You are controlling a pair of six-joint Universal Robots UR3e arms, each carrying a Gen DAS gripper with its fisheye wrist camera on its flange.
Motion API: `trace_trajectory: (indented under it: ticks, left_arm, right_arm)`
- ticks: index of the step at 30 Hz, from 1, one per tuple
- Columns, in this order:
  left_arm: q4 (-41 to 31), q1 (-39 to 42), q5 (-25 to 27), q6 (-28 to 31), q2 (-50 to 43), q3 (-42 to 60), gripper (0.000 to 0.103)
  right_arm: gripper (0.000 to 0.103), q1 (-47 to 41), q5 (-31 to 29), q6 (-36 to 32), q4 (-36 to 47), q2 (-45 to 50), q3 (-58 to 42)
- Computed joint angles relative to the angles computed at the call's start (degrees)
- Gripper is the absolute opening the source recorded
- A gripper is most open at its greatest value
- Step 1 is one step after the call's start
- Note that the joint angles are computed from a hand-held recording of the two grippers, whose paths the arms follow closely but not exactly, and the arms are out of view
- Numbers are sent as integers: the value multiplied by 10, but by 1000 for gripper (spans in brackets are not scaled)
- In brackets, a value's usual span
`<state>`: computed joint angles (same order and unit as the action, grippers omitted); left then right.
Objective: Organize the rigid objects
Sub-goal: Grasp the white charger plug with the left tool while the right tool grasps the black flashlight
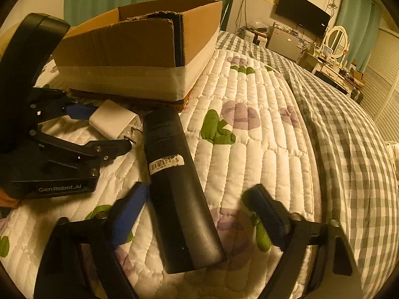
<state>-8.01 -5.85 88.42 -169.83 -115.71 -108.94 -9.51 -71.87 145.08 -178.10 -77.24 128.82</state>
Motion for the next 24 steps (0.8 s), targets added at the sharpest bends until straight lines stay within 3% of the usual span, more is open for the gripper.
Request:
trace_trajectory:
  ticks: [4, 12, 24]
  left_arm:
    - [2, 5, -2, -6, 16, -15, 58]
    - [19, 25, -9, -12, 86, -97, 57]
    - [4, 48, -20, -15, 211, -174, 58]
  right_arm:
    - [49, 1, 11, -10, 13, -17, 11]
    - [44, -10, 34, 18, 51, -40, 10]
    - [41, -6, 52, 49, 82, -156, 74]
